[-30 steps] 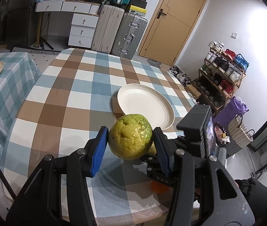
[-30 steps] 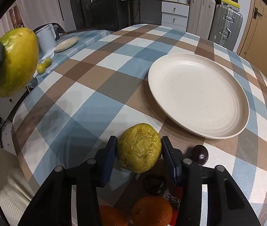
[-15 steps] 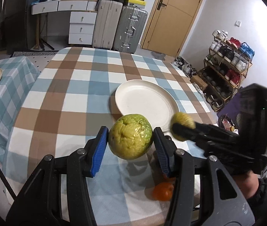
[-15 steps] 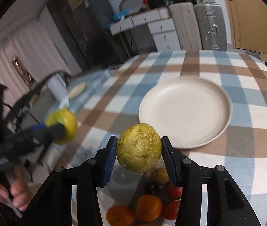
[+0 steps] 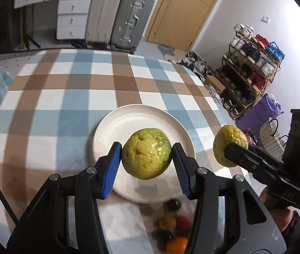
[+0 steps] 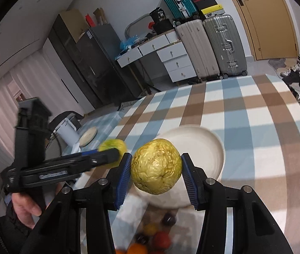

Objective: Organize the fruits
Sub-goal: 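Carry both guavas over the white plate with both tools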

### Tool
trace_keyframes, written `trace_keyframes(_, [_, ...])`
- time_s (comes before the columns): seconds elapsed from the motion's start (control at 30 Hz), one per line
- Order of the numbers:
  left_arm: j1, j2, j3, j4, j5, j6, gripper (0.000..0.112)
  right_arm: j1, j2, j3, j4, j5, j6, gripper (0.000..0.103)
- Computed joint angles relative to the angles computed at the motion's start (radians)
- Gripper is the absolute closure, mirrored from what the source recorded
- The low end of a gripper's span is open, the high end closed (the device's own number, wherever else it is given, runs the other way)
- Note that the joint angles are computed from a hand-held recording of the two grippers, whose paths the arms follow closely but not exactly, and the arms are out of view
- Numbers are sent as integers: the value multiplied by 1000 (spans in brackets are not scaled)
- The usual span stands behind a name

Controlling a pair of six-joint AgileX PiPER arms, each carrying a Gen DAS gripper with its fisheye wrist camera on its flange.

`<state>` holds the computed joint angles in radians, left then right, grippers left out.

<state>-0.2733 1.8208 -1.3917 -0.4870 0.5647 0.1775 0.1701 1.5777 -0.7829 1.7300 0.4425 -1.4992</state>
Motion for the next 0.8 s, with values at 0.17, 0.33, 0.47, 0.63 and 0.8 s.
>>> trace_keyframes(0.17, [26,238,-300,6,124,-11,66,-28,152,-162,-116,18,76,55])
trace_keyframes(0.33, [28,408,-548,62,240,-50,65,-25,320,-337,-292,-3,233,55])
trace_keyframes(0.47, [27,517,-700,104,295,-106,65,-8,406,-429,-418,-30,340,55])
trace_keyframes(0.63, [32,595,-795,80,332,-95,65,8,481,-497,-521,-50,431,55])
trace_keyframes(0.8, [30,599,-791,88,316,-105,65,30,529,-552,-637,-65,564,55])
